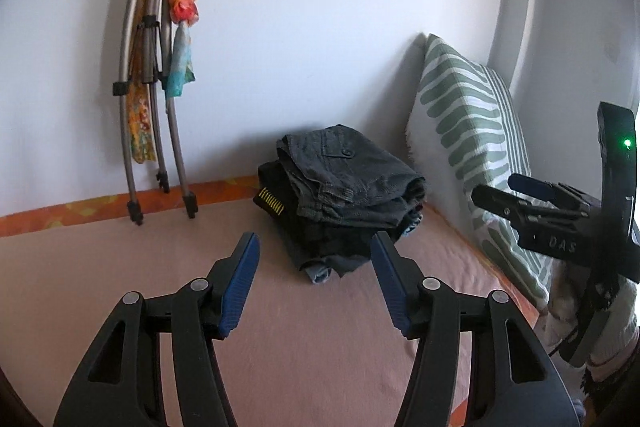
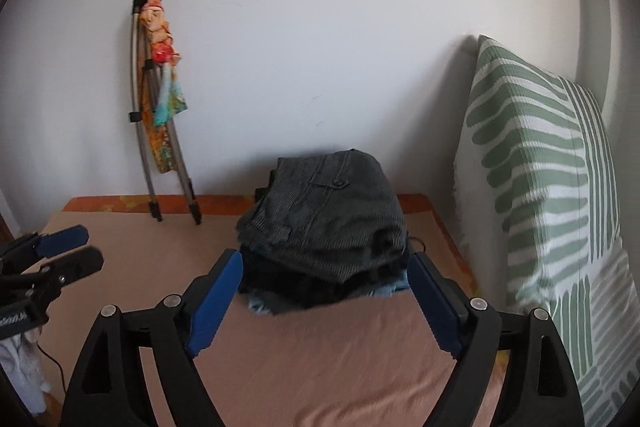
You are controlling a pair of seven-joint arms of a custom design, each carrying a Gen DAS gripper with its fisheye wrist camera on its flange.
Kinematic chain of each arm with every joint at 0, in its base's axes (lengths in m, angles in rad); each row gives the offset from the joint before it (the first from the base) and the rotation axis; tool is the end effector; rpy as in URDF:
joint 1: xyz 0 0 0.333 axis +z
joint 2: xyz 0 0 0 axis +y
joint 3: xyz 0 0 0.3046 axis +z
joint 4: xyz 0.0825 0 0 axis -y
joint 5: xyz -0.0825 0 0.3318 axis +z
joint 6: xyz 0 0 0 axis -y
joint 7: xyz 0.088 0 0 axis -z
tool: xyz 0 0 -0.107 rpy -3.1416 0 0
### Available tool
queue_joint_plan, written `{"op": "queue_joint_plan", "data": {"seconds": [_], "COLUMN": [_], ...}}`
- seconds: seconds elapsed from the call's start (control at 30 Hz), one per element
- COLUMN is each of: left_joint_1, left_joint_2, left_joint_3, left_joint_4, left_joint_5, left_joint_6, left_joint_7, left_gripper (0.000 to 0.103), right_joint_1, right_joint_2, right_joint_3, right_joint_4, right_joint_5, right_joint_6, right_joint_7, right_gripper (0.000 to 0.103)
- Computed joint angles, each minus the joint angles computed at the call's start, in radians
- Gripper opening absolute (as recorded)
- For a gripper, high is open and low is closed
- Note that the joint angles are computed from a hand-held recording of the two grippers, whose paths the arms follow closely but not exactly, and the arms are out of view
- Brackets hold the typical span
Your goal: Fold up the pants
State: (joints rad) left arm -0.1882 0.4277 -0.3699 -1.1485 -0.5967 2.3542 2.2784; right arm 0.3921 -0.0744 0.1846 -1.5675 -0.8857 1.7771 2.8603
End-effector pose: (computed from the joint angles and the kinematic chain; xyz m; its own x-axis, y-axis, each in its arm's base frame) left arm 0.5940 -0.2977 0.6592 -0.8369 -0.5201 0.1706 -0.3952 0.3583 -0.8458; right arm 0.4501 0.2185 0.7048 -0.6134 -0.7894 0.0228 -0.4785 0.3485 -0.8060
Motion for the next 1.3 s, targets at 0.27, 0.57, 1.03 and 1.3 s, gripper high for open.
{"op": "queue_joint_plan", "data": {"seconds": [0.27, 0.57, 1.03, 1.3], "left_joint_1": [0.063, 0.065, 0.070, 0.074], "left_joint_2": [-0.125, -0.210, -0.210, -0.217], "left_joint_3": [0.003, 0.055, 0.080, 0.086], "left_joint_4": [-0.171, -0.317, -0.383, -0.407], "left_joint_5": [-0.135, -0.227, -0.221, -0.206], "left_joint_6": [-0.006, 0.031, 0.054, 0.077], "left_joint_7": [0.140, 0.273, 0.328, 0.317], "left_gripper": [0.075, 0.085, 0.085, 0.085], "right_joint_1": [0.085, 0.142, 0.185, 0.208], "right_joint_2": [0.029, 0.064, 0.114, 0.139], "right_joint_3": [0.057, 0.040, 0.011, 0.007], "right_joint_4": [0.039, 0.025, 0.024, 0.052], "right_joint_5": [-0.079, -0.104, -0.136, -0.153], "right_joint_6": [-0.140, -0.155, -0.148, -0.177], "right_joint_7": [0.107, 0.228, 0.306, 0.294], "right_gripper": [0.102, 0.103, 0.103, 0.103]}}
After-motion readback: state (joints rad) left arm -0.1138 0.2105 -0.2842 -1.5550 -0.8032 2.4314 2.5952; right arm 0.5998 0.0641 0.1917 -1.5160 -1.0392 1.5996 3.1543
